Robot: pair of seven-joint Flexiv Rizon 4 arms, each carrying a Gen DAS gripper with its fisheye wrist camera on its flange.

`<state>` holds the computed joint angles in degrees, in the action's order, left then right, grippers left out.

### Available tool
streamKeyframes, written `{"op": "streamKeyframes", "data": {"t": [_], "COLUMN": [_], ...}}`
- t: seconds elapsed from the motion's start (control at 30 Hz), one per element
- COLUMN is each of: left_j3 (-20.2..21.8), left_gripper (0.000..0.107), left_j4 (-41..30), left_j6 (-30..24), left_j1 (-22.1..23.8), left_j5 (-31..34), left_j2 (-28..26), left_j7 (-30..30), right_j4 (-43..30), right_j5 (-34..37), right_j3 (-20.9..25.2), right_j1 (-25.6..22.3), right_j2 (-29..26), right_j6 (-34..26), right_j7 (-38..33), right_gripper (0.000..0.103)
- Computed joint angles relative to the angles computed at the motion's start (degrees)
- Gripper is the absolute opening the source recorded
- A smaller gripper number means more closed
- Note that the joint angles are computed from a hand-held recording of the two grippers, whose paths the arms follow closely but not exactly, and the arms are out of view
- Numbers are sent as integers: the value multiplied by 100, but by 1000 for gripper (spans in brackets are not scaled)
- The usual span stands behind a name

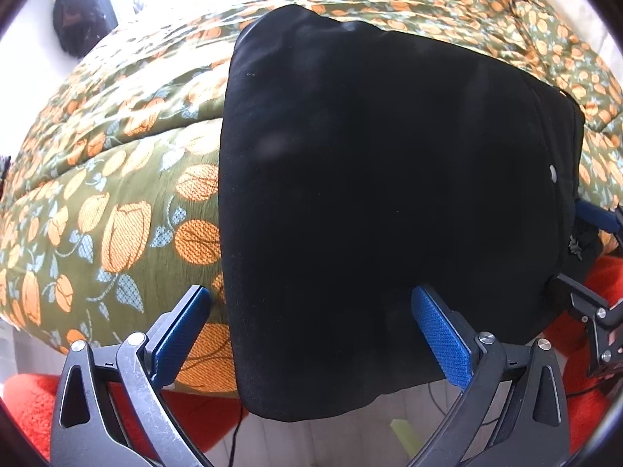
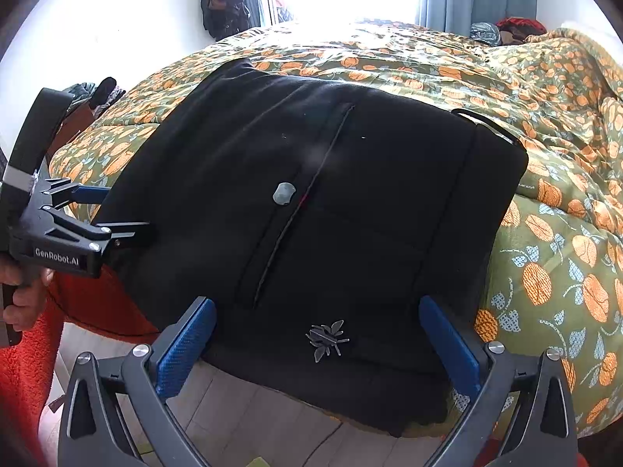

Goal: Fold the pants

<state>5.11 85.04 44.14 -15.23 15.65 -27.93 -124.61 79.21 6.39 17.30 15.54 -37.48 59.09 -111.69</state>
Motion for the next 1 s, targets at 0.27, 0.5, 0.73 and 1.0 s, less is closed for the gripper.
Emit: {"op": "streamKeyframes", "data": {"t": [0.27,0.5,0.73,1.0], "left_j3": [-13,-28,-197,-376], "left_gripper": [102,102,101,102], "left_j4": [-40,49,341,1167], "left_j6": [-83,-92,49,1316], "left_j1": [7,17,331,1060], "left_j5": [-45,-24,-648,-1831], "left_j2": [-9,68,328,863], "left_j7": [-2,27,260,1171], "right_j4": [44,66,-52,-1968], "right_j5": [-33,-44,219,3155], "right_j3": [-21,-13,271,908], "right_j1": [23,16,-280,-2024], "right_j2": [19,23,159,-566], "right_j6": [54,80,-25,-1818], "right_j7": [16,-3,-343,1398], "right_gripper": [103,103,98,99]}}
